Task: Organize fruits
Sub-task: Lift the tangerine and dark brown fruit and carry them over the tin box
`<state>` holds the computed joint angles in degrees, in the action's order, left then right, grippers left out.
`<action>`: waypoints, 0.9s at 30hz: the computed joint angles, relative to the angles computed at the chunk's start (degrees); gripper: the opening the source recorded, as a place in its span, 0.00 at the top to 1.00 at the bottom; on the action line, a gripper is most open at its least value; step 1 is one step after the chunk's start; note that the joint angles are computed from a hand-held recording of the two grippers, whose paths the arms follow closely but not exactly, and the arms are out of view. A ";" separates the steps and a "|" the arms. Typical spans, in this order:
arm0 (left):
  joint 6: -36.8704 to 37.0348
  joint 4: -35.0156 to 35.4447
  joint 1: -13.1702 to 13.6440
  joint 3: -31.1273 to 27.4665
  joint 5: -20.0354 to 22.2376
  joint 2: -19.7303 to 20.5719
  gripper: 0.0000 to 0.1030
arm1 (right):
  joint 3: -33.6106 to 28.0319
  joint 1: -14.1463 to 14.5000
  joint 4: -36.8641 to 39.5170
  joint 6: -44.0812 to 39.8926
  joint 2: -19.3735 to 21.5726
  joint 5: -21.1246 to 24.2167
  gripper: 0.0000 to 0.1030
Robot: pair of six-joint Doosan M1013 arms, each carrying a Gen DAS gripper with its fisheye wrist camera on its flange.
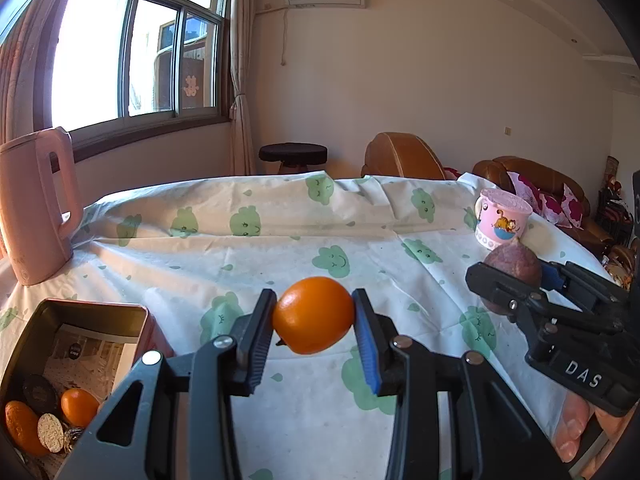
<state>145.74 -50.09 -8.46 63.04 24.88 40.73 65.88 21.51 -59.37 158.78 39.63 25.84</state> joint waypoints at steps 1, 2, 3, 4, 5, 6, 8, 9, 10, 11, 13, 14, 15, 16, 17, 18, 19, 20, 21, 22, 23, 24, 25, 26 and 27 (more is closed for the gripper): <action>0.52 -0.46 -0.01 0.23 -0.35 -0.11 0.61 | 0.14 0.08 -0.98 0.82 -0.05 0.04 0.49; 0.95 -0.85 -0.03 0.40 -0.67 -0.20 0.61 | 0.27 0.15 -1.90 1.58 -0.12 0.06 0.49; 1.46 -1.33 -0.05 0.61 -1.02 -0.29 0.61 | 0.44 0.25 -2.90 2.44 -0.17 0.12 0.49; 1.96 -1.81 -0.06 0.80 -1.35 -0.38 0.61 | 0.54 0.31 -3.60 3.01 -0.21 0.16 0.49; 2.47 -2.26 -0.09 0.99 -1.63 -0.48 0.61 | 0.63 0.36 -4.19 3.50 -0.25 0.19 0.49; 3.00 -2.72 -0.11 1.18 -1.90 -0.57 0.61 | 0.73 0.42 -4.82 4.06 -0.28 0.24 0.49; 3.86 -3.58 -0.17 1.64 -2.81 -0.79 0.61 | 1.05 0.52 -6.53 5.63 -0.41 0.24 0.49; 4.62 -4.34 -0.17 1.84 -3.16 -0.88 0.61 | 1.36 0.59 -7.81 6.82 -0.55 0.23 0.49; 5.67 -5.31 -0.17 2.09 -3.47 -1.00 0.61 | 1.60 0.68 -9.14 8.01 -0.64 0.28 0.49; 6.44 -5.98 -0.20 2.30 -3.77 -1.10 0.61 | 1.78 0.77 -10.24 8.93 -0.73 0.32 0.49; 7.82 -7.21 -0.25 2.65 -4.48 -1.25 0.61 | 2.16 0.97 -12.46 10.61 -0.88 0.54 0.49; 8.67 -8.02 -0.26 2.90 -4.78 -1.37 0.61 | 2.29 1.08 -13.44 11.27 -0.92 0.66 0.49; 9.54 -8.90 -0.26 3.15 -5.13 -1.48 0.61 | 2.42 1.19 -14.39 11.93 -0.96 0.83 0.49; 10.61 -10.03 -0.25 3.46 -5.56 -1.63 0.61 | 2.56 1.31 -15.41 12.65 -1.00 1.00 0.49; 11.64 -11.10 -0.25 3.75 -5.96 -1.77 0.61 | 2.70 1.43 -16.39 13.37 -1.06 1.14 0.49; 12.46 -11.96 -0.26 4.00 -6.33 -1.88 0.61 | 2.85 1.56 -17.29 14.05 -1.11 1.29 0.49; 13.24 -12.84 -0.23 4.22 -6.62 -1.98 0.61 | 3.02 1.66 -18.21 14.74 -1.17 1.47 0.49; 13.79 -13.48 -0.22 4.41 -6.85 -2.06 0.61 | 3.10 1.75 -18.83 15.14 -1.19 1.62 0.49; 13.81 -13.52 -0.21 4.44 -6.91 -2.07 0.61 | 3.16 1.82 -19.18 15.29 -1.23 1.69 0.49; 13.86 -13.58 -0.18 4.48 -6.82 -2.11 0.61 | 3.17 1.90 -19.39 15.33 -1.21 1.81 0.49; 14.10 -13.89 -0.15 4.63 -6.91 -2.20 0.61 | 3.14 1.95 -19.46 15.26 -1.19 1.92 0.49; 14.50 -14.39 -0.10 4.85 -7.07 -2.32 0.61 | 3.11 1.99 -19.64 15.37 -1.16 1.98 0.49; 14.73 -14.64 0.00 4.95 -6.89 -2.38 0.61 | 3.25 1.97 -20.13 15.87 -1.22 1.85 0.49; 14.05 -13.90 0.06 5.03 -6.70 -2.48 0.61 | 3.30 1.97 -20.27 16.12 -1.25 1.76 0.49; 13.43 -13.39 0.16 5.18 -6.60 -2.58 0.61 | 3.31 1.91 -19.94 15.93 -1.26 1.49 0.49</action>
